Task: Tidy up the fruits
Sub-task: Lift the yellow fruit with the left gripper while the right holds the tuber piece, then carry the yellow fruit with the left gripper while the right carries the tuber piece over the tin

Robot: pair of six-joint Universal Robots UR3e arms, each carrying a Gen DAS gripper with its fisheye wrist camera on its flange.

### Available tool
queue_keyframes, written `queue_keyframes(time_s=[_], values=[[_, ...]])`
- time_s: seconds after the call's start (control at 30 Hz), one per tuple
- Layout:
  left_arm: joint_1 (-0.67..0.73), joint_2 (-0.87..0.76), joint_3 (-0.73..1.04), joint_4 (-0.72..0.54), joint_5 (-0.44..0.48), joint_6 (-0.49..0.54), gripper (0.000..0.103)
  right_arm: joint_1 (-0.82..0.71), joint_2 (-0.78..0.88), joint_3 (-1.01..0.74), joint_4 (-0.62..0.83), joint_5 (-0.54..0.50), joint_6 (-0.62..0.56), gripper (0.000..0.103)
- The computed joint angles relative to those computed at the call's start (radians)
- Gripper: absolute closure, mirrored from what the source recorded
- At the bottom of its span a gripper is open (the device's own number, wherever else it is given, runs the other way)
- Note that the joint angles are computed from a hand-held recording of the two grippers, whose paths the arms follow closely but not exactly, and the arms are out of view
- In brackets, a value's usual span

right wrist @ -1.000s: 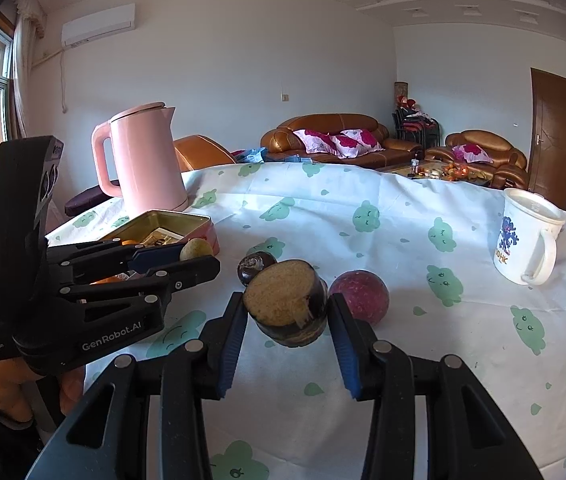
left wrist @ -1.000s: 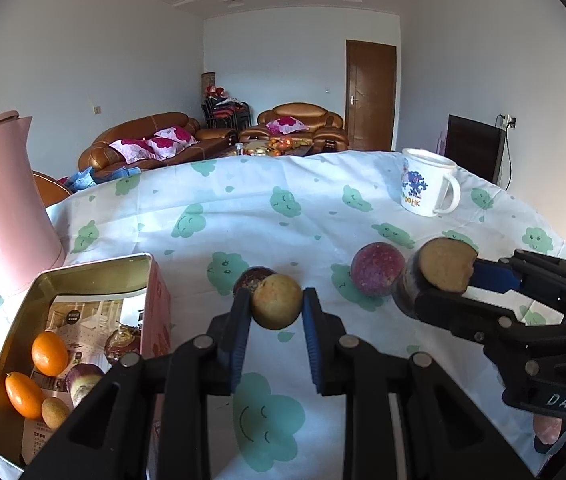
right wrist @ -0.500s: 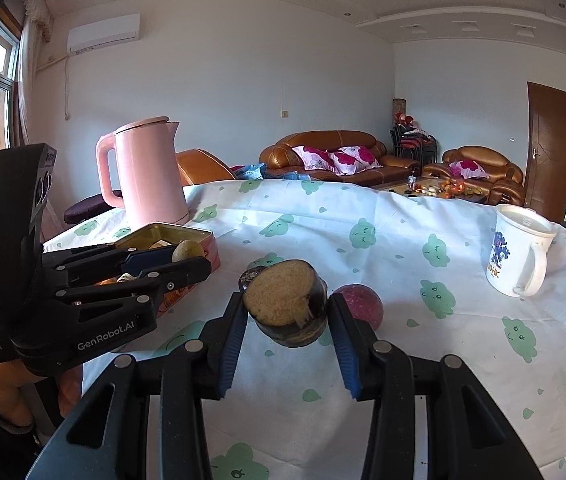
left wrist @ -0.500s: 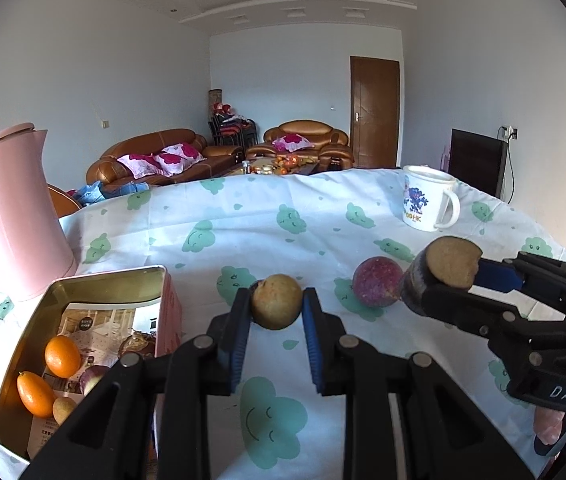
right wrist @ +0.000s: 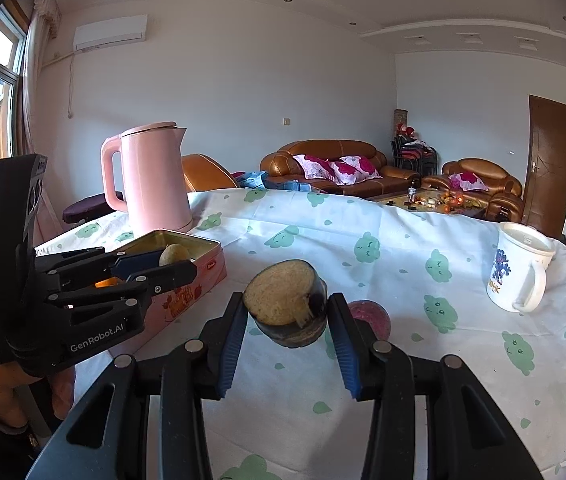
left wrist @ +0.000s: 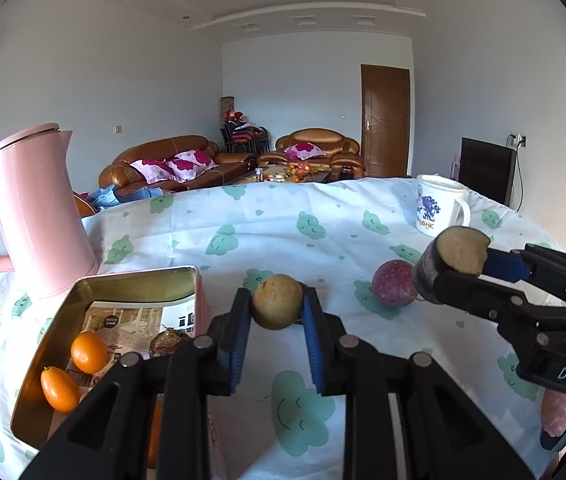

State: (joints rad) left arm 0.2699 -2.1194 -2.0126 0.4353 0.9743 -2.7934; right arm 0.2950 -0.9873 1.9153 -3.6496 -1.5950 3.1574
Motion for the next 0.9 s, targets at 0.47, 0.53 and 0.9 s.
queue_keyframes(time_s=[0.47,0.53,0.9], values=[[0.136,0.057,-0.033,-0.012,-0.068,-0.016,0.076,0.094,0.069,-0.267,0.194,-0.02,-0.044,0.059],[0.155,0.058,-0.027,-0.021,-0.072,-0.018,0.076,0.108,0.085,-0.312,0.222,-0.022,-0.053,0.059],[0.252,0.044,0.023,-0.065,-0.087,-0.036,0.076,0.158,0.16,-0.509,0.343,-0.016,-0.081,0.061]])
